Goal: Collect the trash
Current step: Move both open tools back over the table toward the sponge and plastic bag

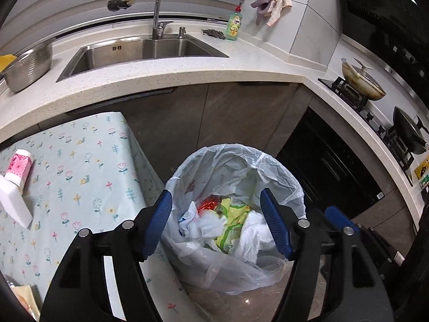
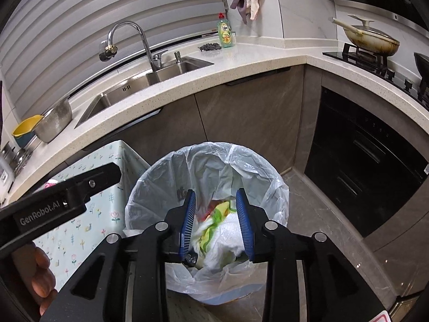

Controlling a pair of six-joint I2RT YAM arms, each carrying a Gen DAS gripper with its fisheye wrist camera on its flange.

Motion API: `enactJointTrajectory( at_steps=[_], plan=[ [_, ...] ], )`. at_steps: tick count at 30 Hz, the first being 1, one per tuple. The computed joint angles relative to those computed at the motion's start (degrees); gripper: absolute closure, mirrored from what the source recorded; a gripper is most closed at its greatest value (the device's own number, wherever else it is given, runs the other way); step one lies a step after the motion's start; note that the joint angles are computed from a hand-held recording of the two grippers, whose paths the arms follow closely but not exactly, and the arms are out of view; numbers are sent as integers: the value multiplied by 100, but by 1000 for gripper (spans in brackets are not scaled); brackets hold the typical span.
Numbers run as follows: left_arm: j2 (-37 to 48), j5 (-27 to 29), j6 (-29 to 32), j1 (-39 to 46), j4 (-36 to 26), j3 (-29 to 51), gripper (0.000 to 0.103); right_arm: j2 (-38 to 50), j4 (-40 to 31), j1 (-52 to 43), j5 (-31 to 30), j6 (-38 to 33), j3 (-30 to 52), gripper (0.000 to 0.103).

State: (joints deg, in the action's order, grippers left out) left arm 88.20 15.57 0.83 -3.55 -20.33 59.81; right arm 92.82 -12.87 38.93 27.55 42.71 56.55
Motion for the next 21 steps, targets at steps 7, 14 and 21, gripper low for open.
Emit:
enactJointTrajectory(
  at_steps=[7,14,21],
  plan=[
    [-367,11,202,478,-95,-179,34,-59,-239,344,303,92,214,55],
    [-771,366,580,1421,-423,-217,29,159,-527,845,542,204,733,46],
    [-873,779,1131,2556,-767,-116,26,753,-844,1351,622,188,1633,45]
  ],
)
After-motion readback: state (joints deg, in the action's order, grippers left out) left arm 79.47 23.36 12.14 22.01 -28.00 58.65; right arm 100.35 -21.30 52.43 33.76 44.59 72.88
